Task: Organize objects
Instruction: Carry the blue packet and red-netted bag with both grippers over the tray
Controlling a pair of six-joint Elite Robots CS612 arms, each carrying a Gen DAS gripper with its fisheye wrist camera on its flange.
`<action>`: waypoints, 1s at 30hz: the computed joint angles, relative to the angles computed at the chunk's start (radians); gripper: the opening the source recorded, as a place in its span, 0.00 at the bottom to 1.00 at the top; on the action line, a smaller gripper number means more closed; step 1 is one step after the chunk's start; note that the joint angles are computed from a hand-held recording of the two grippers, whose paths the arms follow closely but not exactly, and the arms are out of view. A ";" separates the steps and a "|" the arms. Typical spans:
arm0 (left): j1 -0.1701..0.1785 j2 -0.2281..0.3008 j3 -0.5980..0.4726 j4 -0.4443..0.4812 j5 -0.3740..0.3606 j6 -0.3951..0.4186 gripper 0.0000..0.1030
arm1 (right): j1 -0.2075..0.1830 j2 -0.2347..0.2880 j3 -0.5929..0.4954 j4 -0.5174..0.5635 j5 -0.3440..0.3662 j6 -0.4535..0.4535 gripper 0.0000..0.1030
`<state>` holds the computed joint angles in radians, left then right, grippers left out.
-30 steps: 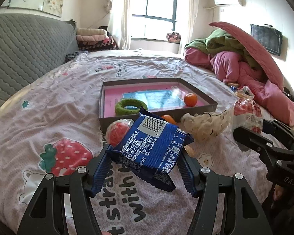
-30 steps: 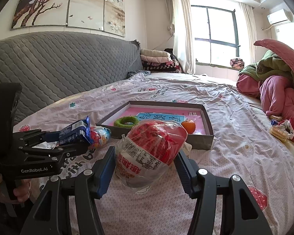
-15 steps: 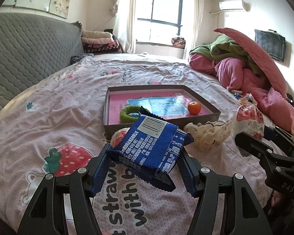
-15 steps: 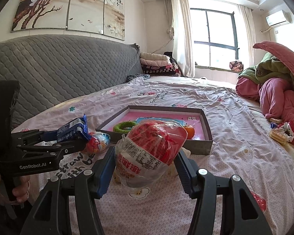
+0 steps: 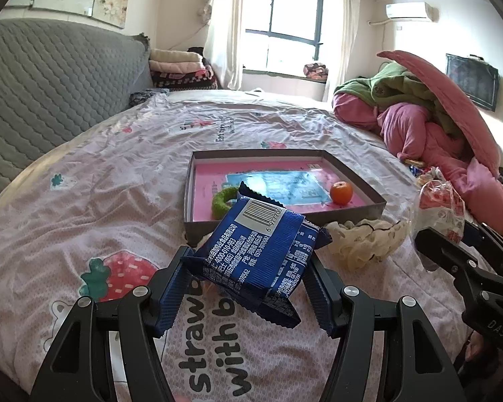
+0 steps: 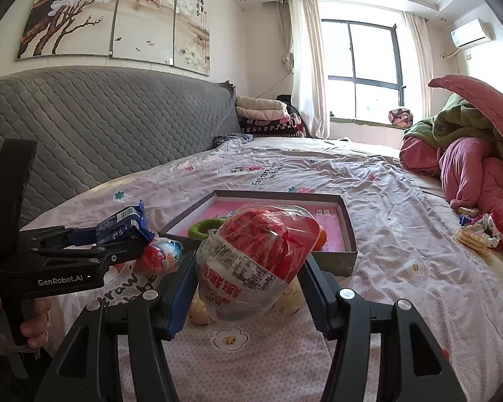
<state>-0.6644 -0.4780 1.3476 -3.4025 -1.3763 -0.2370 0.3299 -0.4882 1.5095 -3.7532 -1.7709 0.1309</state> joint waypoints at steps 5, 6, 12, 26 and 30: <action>0.002 -0.002 -0.011 0.017 0.003 -0.012 0.65 | -0.001 -0.002 -0.005 -0.005 -0.003 -0.008 0.57; 0.003 -0.002 -0.015 0.023 0.003 -0.012 0.65 | -0.001 -0.002 -0.008 -0.003 -0.002 -0.012 0.57; 0.005 0.003 -0.042 0.042 0.004 -0.012 0.65 | -0.006 -0.001 -0.021 -0.006 -0.002 -0.026 0.57; 0.010 0.021 -0.095 0.073 0.002 -0.015 0.65 | -0.017 0.005 -0.051 0.012 0.008 -0.047 0.57; 0.012 0.029 -0.118 0.088 -0.010 -0.014 0.65 | -0.019 0.008 -0.061 0.026 0.011 -0.047 0.57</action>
